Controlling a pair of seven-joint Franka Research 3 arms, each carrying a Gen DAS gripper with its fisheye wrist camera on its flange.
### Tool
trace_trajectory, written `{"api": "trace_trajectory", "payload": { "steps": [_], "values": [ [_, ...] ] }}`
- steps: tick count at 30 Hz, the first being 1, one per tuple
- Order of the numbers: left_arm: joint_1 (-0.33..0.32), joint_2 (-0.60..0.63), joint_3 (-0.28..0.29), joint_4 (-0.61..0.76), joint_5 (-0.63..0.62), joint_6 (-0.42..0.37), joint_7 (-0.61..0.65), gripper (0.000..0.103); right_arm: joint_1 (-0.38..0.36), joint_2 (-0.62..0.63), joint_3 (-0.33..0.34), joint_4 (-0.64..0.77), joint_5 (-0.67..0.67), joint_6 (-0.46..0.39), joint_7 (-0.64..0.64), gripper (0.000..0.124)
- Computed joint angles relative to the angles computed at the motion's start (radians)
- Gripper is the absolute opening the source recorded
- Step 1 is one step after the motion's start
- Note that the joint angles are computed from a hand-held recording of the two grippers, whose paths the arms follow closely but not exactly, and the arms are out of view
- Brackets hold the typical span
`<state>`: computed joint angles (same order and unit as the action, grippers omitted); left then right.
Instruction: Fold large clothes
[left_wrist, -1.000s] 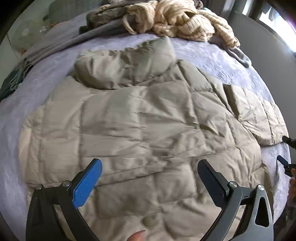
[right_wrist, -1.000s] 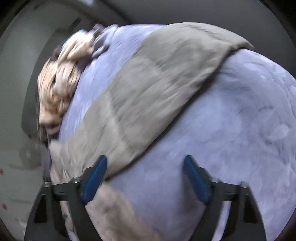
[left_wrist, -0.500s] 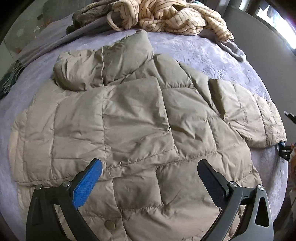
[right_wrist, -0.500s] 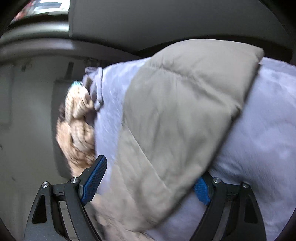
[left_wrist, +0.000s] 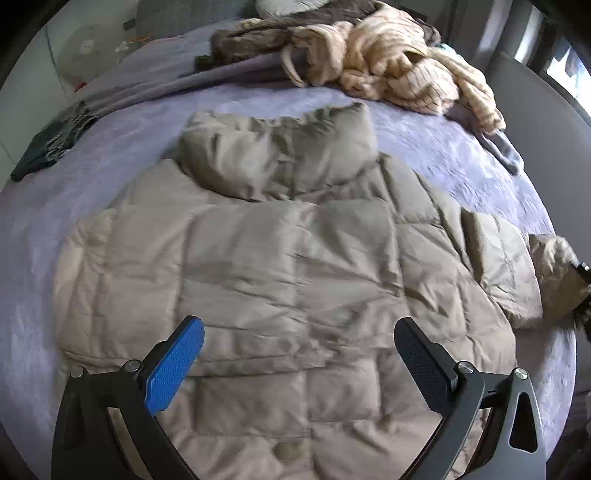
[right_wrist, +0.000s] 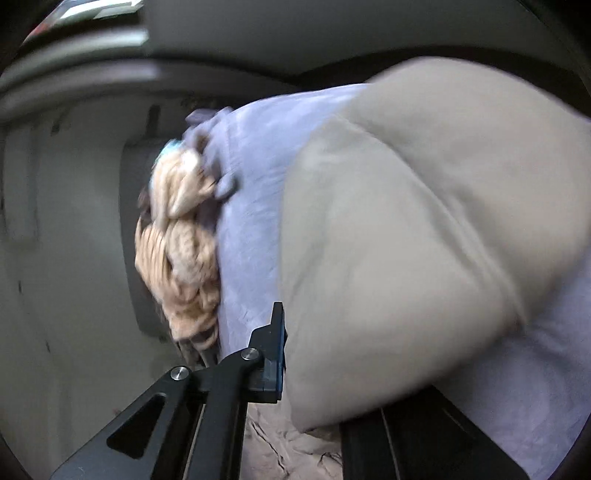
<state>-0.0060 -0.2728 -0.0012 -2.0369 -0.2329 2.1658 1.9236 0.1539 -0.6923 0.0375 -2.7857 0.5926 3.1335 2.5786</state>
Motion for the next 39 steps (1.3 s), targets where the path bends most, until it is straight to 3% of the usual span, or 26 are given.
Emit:
{"api": "trace_trajectory", "payload": {
  "steps": [4,11,17,23,26,28,32,39],
  "values": [
    [0.018,0.023,0.021,0.017,-0.014,0.014,0.028,0.103,0.0,0.106,0.041,0.175,-0.103,-0.072,-0.083,0.007],
    [0.069,0.065,0.044,0.059,-0.04,0.027,0.056,0.103,-0.022,0.419,0.182,0.63,-0.418,-0.304,-0.215,0.007],
    [0.126,0.101,0.057,0.083,-0.022,0.066,0.074,0.103,0.102,0.761,0.239,1.022,-0.682,-0.549,-0.263,0.007],
    [0.167,0.134,0.06,0.078,-0.014,0.089,0.091,0.103,0.22,0.916,0.195,1.114,-0.701,-0.663,-0.237,0.007],
    [0.177,0.156,0.054,0.084,-0.027,0.061,0.098,0.103,0.252,0.906,0.161,1.055,-0.663,-0.649,-0.21,0.008],
    [0.18,0.164,0.048,0.084,-0.045,0.05,0.104,0.103,0.252,0.878,0.148,1.014,-0.577,-0.624,-0.234,0.017],
    [0.182,0.18,0.042,0.107,-0.094,0.011,0.118,0.103,0.262,0.774,0.113,0.894,-0.432,-0.541,-0.25,0.063],
    [0.199,0.234,0.035,0.181,-0.17,-0.045,0.154,0.103,0.205,0.602,0.078,0.644,-0.436,-0.308,0.0,0.064]
  ]
}}
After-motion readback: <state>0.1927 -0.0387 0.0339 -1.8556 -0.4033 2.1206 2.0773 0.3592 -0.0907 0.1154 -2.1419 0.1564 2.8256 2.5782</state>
